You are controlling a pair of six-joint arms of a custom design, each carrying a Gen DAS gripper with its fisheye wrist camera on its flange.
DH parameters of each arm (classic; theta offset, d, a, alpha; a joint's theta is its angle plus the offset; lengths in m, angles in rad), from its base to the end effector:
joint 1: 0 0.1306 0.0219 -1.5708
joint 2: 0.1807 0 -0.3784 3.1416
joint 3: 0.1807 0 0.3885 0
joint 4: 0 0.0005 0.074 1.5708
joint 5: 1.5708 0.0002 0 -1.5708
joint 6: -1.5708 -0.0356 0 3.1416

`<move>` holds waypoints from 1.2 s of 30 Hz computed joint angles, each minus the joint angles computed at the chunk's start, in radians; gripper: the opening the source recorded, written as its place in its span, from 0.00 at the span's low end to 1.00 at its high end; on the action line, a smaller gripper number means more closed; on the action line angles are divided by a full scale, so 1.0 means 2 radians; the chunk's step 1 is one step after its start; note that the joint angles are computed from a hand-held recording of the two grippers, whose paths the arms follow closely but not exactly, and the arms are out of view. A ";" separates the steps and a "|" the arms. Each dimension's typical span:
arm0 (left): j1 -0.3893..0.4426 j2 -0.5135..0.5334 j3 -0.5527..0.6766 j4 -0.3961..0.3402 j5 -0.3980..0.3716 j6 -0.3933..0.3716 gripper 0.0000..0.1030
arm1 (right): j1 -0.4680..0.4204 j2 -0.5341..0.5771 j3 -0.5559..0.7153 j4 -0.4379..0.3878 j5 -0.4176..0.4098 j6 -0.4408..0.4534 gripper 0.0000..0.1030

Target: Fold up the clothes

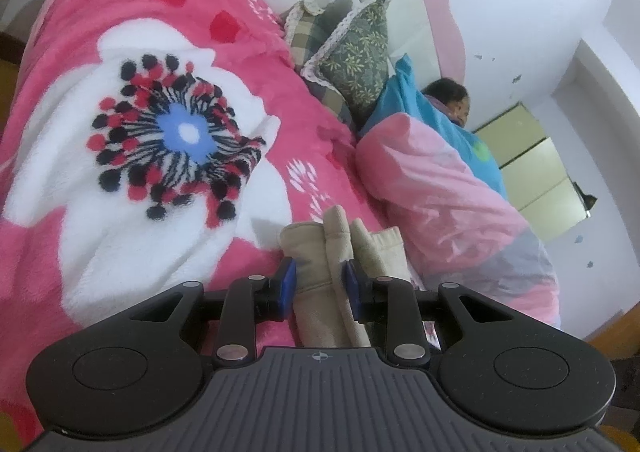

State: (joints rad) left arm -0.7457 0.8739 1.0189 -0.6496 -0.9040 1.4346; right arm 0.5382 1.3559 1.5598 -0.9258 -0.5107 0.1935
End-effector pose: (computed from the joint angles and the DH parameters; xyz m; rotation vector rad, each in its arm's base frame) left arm 0.2416 -0.1857 0.4692 -1.1162 1.5521 -0.5490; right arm 0.3933 0.2545 0.5179 -1.0671 2.0334 0.7632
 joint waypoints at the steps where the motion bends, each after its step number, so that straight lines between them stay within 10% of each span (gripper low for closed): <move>1: -0.002 -0.001 0.000 0.000 -0.002 0.000 0.32 | -0.008 -0.004 0.001 -0.004 -0.015 -0.012 0.08; 4: -0.011 -0.004 0.005 -0.009 -0.008 0.000 0.40 | -0.046 -0.035 -0.012 -0.011 -0.064 -0.054 0.12; 8: -0.022 -0.014 0.006 -0.004 -0.004 -0.013 0.58 | -0.149 -0.099 -0.050 -0.015 -0.120 -0.136 0.49; 12: -0.032 -0.028 -0.002 0.027 0.020 -0.039 0.73 | -0.298 -0.142 -0.088 -0.029 -0.154 -0.209 0.59; 14: -0.038 -0.028 -0.002 0.044 0.019 -0.059 0.96 | -0.360 -0.149 -0.104 -0.044 -0.160 -0.234 0.61; 17: -0.030 -0.015 0.013 0.041 0.050 -0.086 0.99 | -0.424 -0.142 -0.115 -0.102 -0.166 -0.242 0.61; 25: 0.011 0.025 0.042 -0.008 0.165 -0.066 0.96 | -0.438 -0.116 -0.143 -0.138 -0.203 -0.254 0.61; 36: 0.039 0.069 0.078 -0.031 0.166 -0.080 0.94 | -0.387 -0.021 -0.104 -0.086 -0.279 -0.301 0.53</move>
